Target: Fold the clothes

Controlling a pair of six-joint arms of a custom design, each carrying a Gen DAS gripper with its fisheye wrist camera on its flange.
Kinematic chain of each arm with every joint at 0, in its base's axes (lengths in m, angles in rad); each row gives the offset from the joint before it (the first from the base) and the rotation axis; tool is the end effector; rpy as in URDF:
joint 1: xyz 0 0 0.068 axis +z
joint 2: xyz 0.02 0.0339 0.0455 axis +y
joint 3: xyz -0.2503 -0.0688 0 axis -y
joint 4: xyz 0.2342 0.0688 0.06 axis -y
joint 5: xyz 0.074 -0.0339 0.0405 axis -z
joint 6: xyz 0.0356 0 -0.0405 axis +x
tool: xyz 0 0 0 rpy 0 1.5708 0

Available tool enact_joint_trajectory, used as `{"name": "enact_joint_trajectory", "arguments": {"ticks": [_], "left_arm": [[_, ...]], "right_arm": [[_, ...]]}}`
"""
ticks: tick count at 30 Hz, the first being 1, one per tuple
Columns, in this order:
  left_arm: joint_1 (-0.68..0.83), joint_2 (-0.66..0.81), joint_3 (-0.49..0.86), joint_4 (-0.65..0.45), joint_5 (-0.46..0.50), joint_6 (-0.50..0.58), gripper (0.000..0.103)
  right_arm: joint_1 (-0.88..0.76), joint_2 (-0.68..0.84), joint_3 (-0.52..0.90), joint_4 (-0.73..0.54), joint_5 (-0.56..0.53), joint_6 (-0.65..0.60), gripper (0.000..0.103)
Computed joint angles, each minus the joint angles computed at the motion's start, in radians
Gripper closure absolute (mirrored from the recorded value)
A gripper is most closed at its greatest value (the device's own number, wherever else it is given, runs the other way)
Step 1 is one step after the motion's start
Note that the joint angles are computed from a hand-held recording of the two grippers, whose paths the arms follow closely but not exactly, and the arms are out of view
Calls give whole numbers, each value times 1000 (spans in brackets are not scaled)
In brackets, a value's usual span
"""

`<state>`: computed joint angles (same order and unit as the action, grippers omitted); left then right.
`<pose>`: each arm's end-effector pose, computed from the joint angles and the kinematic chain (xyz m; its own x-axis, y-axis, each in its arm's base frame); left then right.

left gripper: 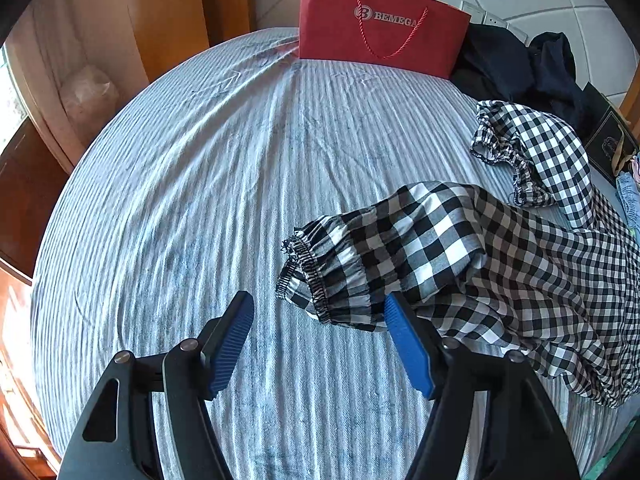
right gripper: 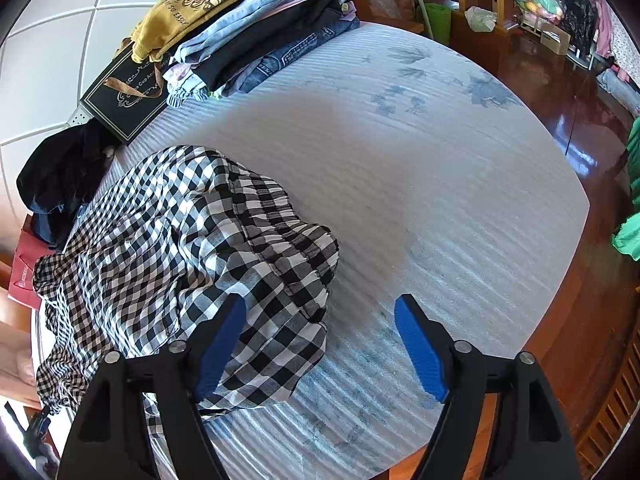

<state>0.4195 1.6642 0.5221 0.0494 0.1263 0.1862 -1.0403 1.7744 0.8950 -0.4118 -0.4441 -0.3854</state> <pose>0.2261 0.0959 0.0776 -0.8619 -0.1833 -0.4728 -0.1949 0.9805 -0.0247 0.1627 -0.2471 0.1144 -0.7209 0.5580 -0.4110 0.4833 0.8298 0.2789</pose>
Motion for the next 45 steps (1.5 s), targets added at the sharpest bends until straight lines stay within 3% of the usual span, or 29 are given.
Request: {"name": "enact_joint_trajectory", "arguments": {"ticks": [6,7,8,11,12,13,14,16,19,22,25,27,28,29,30,32,36,39,41,45], "left_arm": [[-112,143,50,149,-41,-75,37],[-127,174,74,162,-58,-91,46],[-140,198,98,166,-79,-111,86],[-149,193,147,132,-121,-189,89],[-142,171,147,128,-135,-209,92],[-128,137,146,110,-143,-218,93],[-105,101,147,81,-137,-217,93],[-60,31,155,20,-127,-211,93],[-2,-72,173,-101,-132,-171,93],[48,-169,199,-229,-131,-140,93],[41,-149,243,-277,-145,-107,90],[-11,-37,295,-284,-179,-74,80],[-41,39,329,-281,-209,-72,74],[-62,95,352,-283,-228,-83,66],[-81,153,380,-288,-245,-93,63],[-96,169,381,-289,-234,-102,63],[-103,54,366,-308,-164,-81,42],[-130,38,436,-348,-70,-62,25],[-165,87,512,-378,7,-44,25],[-305,301,671,-385,6,-54,25]], "right_arm": [[23,1,-32,40,-31,4,15],[30,5,-36,53,-30,8,14],[36,9,-41,67,-29,12,12],[69,56,-30,109,-9,51,12],[89,72,-27,117,0,55,17],[114,77,-32,132,19,60,54],[151,56,-56,161,58,63,73],[222,7,-101,212,130,70,83],[217,-181,-152,196,66,109,83],[136,-299,-83,11,-58,105,83],[93,-282,18,-134,-94,53,84],[128,-210,65,-156,-14,30,83],[163,-161,68,-136,78,30,72],[198,-108,77,-119,169,33,52],[223,-64,82,-105,245,34,45],[210,-78,45,-84,267,13,45],[181,-139,62,-102,162,-5,44],[196,-135,123,-122,86,2,28],[235,-60,191,-123,54,25,22],[327,106,321,-105,58,111,17]]}}
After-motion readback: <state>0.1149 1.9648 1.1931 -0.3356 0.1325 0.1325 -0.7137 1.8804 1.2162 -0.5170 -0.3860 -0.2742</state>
